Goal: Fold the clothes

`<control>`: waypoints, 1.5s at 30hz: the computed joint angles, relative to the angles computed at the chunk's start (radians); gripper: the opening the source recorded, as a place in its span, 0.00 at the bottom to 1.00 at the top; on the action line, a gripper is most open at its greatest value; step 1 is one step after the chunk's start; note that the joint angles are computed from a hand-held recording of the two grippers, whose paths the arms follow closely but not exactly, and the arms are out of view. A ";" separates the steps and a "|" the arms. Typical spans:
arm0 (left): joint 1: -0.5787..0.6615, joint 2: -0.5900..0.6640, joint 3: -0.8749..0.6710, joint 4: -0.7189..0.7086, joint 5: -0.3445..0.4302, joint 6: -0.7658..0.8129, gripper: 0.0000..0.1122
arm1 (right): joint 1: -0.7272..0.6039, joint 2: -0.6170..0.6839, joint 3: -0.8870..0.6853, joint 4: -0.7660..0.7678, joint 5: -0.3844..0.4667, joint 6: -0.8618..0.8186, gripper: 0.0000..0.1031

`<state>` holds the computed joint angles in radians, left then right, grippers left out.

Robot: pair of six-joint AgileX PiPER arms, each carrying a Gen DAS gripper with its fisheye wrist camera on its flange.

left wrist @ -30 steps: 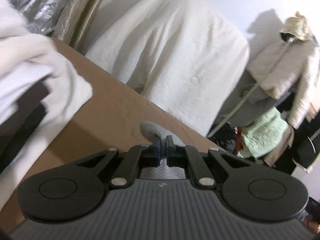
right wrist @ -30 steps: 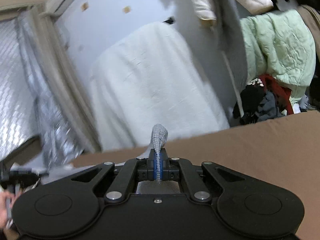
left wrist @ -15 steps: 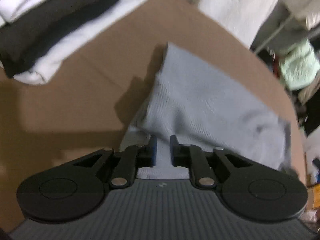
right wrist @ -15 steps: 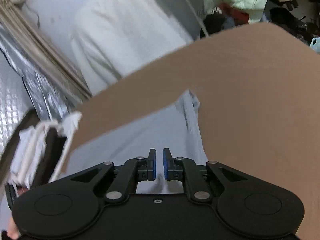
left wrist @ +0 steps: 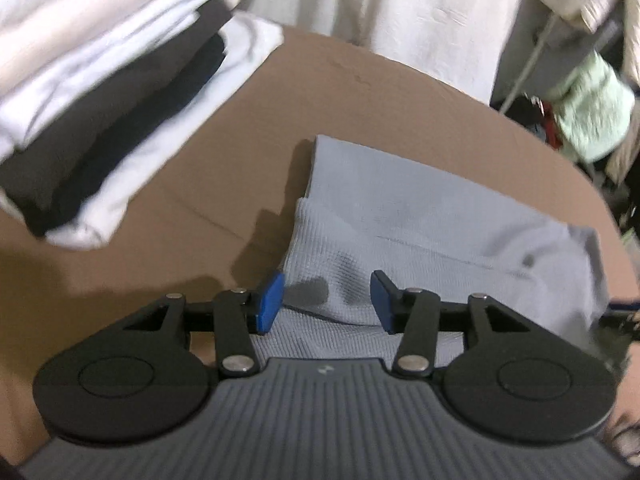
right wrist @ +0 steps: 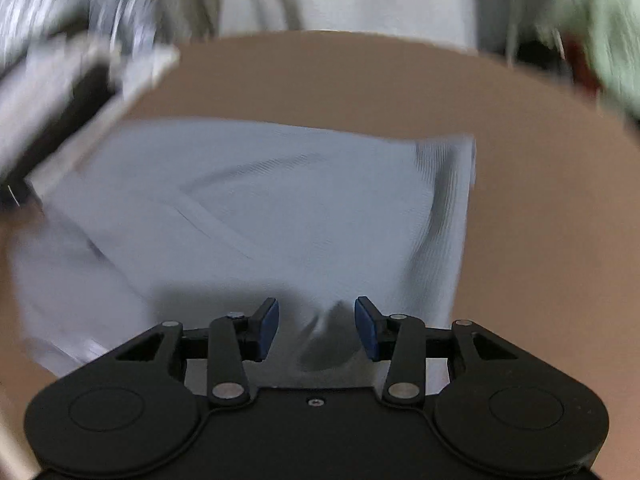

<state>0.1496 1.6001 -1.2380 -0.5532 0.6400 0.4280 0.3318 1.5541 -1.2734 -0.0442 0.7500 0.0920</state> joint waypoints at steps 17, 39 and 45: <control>-0.166 0.161 -0.091 0.362 -0.188 -0.162 0.05 | -0.130 -0.024 0.157 0.414 -0.089 -0.441 0.12; 0.115 0.000 -0.009 -0.195 0.118 0.205 0.07 | -0.057 -0.217 0.232 0.373 -0.130 -0.440 0.06; 0.212 0.014 0.004 -0.330 0.241 0.282 0.04 | -0.018 -0.132 0.114 0.337 0.090 -0.658 0.06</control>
